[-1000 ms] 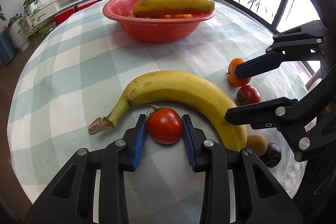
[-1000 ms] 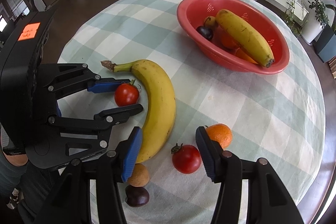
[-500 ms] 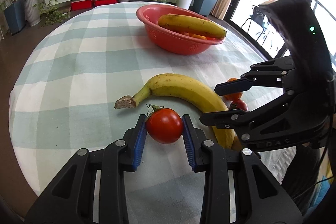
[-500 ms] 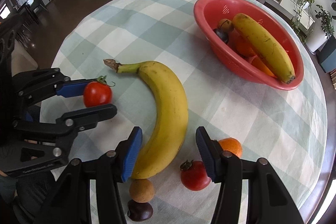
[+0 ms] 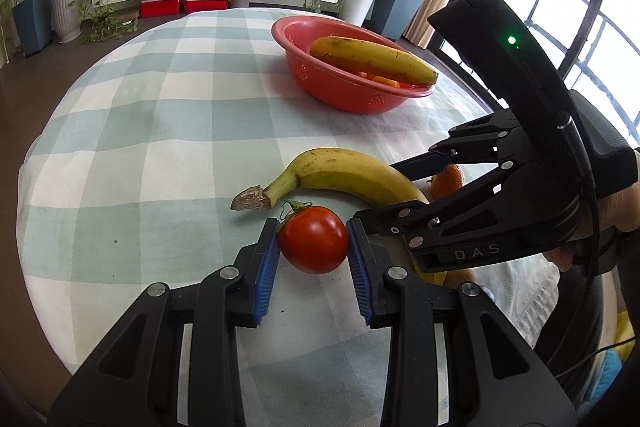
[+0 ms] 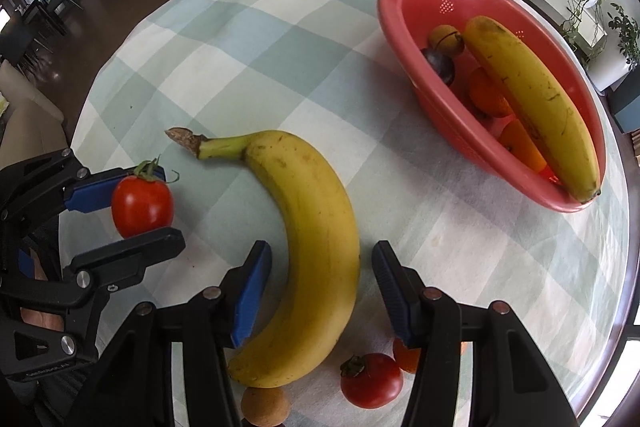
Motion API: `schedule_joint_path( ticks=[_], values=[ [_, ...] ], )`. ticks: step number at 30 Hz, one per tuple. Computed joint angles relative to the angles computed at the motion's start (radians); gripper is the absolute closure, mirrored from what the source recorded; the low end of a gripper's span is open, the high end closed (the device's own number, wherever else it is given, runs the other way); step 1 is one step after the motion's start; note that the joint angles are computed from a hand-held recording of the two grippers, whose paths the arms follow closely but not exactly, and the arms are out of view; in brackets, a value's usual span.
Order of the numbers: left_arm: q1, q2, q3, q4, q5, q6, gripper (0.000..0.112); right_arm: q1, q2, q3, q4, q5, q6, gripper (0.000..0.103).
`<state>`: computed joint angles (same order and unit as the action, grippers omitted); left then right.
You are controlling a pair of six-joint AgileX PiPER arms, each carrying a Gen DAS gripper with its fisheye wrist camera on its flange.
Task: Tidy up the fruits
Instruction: 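Grasp the other yellow banana with the right gripper while the left gripper holds the tomato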
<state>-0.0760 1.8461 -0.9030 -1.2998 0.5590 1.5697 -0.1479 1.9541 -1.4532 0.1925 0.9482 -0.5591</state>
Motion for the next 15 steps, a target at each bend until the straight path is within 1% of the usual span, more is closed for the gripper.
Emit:
schedule_joint_path(
  ticks=[2,4,5,8,15],
  values=[
    [-0.002,-0.002,0.003,-0.002,0.001,0.004,0.081,-0.001,0.008,-0.016,0.000,0.014,0.003,0.051],
    [-0.005,-0.006,0.007,-0.008,0.002,0.011,0.081,0.003,0.031,-0.056,-0.001,0.037,0.011,0.059],
    [-0.006,-0.008,0.009,-0.010,0.001,0.013,0.081,0.002,0.038,-0.070,0.001,0.048,0.011,0.067],
    [-0.006,-0.009,0.011,-0.012,0.000,0.012,0.081,0.005,0.043,-0.085,-0.010,0.056,0.011,0.068],
    [-0.001,-0.007,0.010,-0.030,0.006,0.026,0.081,-0.011,-0.001,-0.003,0.037,-0.023,-0.027,0.068]
  ],
)
